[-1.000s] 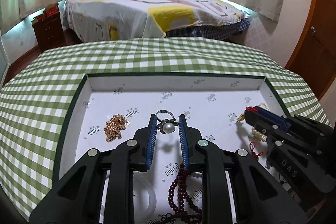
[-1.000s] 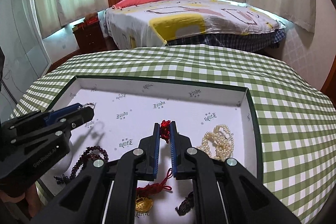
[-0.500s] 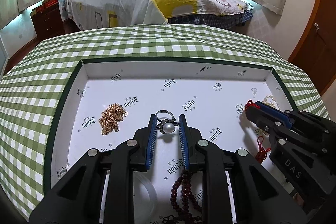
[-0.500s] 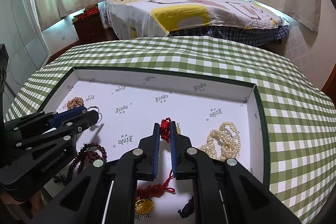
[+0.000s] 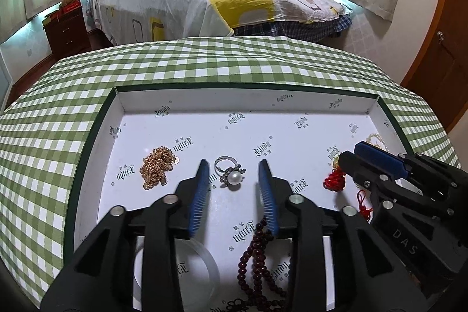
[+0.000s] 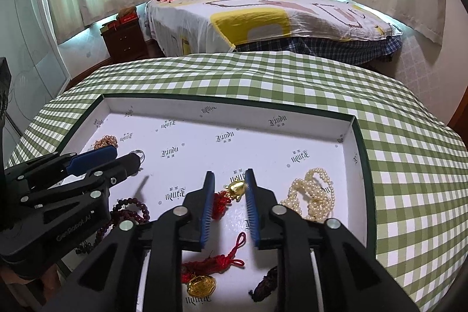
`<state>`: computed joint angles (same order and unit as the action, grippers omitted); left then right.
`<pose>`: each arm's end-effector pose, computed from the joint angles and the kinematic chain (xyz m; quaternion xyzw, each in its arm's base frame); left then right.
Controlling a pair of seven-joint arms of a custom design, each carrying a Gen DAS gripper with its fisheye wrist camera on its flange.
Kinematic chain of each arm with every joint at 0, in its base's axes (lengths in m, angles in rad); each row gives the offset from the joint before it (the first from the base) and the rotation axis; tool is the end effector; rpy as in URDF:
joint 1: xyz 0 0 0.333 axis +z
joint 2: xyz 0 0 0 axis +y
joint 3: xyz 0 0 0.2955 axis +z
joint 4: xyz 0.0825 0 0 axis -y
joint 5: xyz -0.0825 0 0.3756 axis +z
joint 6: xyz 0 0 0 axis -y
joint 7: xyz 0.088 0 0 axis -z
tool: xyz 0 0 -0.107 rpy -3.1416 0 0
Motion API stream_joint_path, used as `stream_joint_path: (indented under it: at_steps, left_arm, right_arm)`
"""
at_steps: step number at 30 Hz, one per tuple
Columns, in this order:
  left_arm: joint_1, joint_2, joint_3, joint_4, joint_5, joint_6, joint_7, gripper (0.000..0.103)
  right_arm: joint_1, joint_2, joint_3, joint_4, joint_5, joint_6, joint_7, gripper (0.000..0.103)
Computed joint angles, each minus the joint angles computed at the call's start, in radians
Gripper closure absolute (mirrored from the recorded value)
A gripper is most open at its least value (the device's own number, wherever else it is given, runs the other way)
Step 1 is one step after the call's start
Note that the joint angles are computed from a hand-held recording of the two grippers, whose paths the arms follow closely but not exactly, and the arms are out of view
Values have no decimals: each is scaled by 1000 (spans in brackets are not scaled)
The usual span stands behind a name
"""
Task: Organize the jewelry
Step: 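Open left tool to drop the pearl ring while right tool releases the red tassel charm, then withdraw both tools from the box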
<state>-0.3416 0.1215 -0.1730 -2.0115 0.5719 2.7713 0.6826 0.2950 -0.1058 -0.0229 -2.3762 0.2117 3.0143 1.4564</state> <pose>0.5211 -0.3179 0.4481 -0.6335 0.6908 -0.2886 0.1952 0.5123 0.1267 0.4364 -0.7167 0.5943 -0.1952 0.3084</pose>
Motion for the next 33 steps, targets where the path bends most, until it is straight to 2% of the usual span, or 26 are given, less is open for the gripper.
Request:
stream_joint_path:
  at_steps: [1, 5, 9, 11, 14, 21, 23, 29, 33]
  left_arm:
    - [0, -4, 1, -5, 4, 6, -6, 57]
    - [6, -24, -2, -24, 8, 28, -11, 53]
    - [12, -53, -5, -40, 60, 27, -54, 47]
    - [18, -63, -10, -42, 85, 23, -82, 42]
    - [33, -85, -21, -55, 113, 22, -113, 37]
    - [73, -166, -62, -113, 182, 11, -178, 32]
    - [89, -195, -77, -136, 192, 16, -198, 27]
    - [145, -295, -135, -199, 213, 27, -246, 24]
    - [189, -373, -188, -250, 232, 29, -289, 20]
  right_arm:
    - [1, 0, -1, 0, 3, 0, -3, 78]
    - [-3, -8, 2, -10, -8, 15, 12, 61]
    - [-1, -20, -3, -19, -26, 30, 30, 55]
    - [-4, -27, -5, -25, -42, 37, 45, 48]
    - [-4, -41, -10, -37, -65, 49, 63, 42]
    - [-10, -100, -11, -77, -153, 68, 133, 35]
    - [-10, -121, -13, -91, -174, 72, 155, 34]
    - [-10, -196, -25, -145, -231, 77, 208, 31]
    - [-37, -261, -10, -189, -286, 75, 256, 30]
